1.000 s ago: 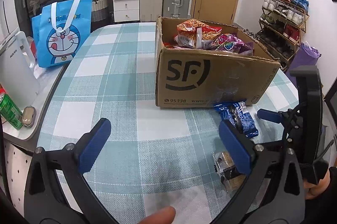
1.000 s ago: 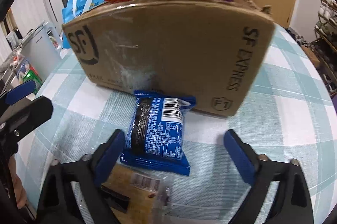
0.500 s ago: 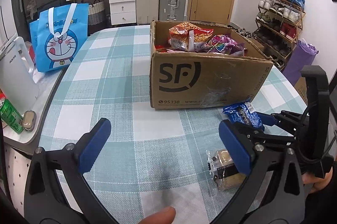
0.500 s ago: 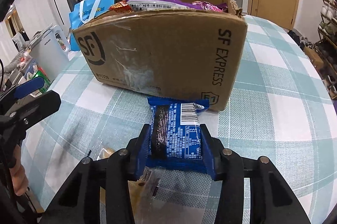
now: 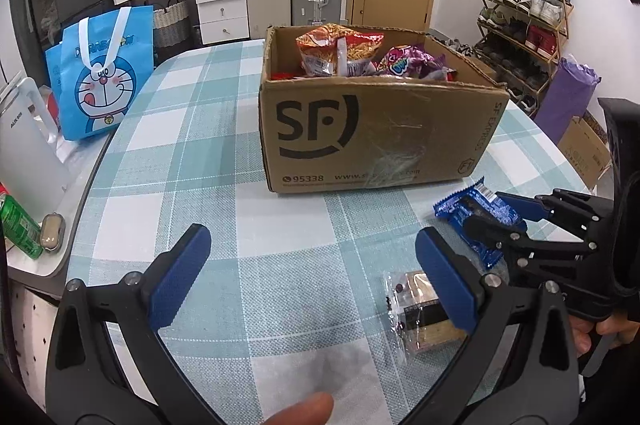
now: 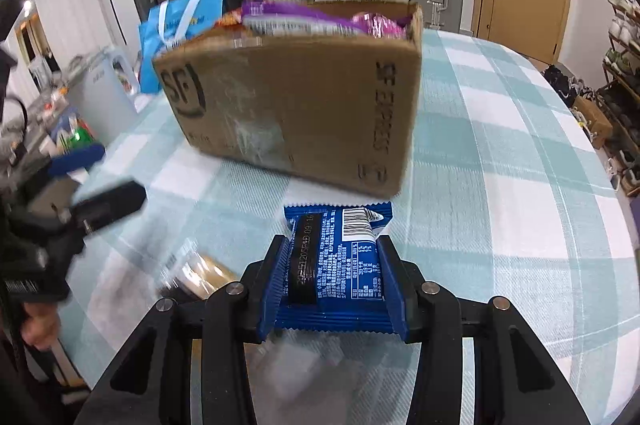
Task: Organize snacks
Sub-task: 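Grasp the blue Oreo pack with the right tool, then grasp the clear biscuit pack with left tool while right tool holds the Oreo pack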
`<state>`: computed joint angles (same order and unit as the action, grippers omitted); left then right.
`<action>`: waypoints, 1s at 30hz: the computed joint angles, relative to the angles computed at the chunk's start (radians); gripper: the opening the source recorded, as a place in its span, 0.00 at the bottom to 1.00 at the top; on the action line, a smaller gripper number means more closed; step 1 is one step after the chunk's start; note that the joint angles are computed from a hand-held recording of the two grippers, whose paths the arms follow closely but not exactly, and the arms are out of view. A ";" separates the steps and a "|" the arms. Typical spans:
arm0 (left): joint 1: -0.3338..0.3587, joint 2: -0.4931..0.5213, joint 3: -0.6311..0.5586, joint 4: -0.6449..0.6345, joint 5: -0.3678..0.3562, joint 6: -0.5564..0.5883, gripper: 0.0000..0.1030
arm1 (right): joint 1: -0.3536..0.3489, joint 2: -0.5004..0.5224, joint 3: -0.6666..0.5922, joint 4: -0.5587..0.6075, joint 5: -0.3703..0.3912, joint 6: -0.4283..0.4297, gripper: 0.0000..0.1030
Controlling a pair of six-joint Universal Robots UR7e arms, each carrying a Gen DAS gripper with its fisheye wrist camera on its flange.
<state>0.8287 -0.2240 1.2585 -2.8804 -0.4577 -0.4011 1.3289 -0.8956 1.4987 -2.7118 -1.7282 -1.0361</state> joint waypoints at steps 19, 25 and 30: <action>0.009 0.069 -0.098 0.142 -0.147 0.015 0.99 | -0.053 -0.029 0.048 -0.119 0.023 -0.008 0.43; 0.002 0.097 -0.134 0.183 -0.197 0.069 0.99 | -0.072 -0.054 0.045 -0.106 0.147 0.053 0.43; 0.003 0.126 -0.178 0.233 -0.226 0.074 0.99 | -0.074 -0.061 0.044 -0.095 0.178 0.071 0.43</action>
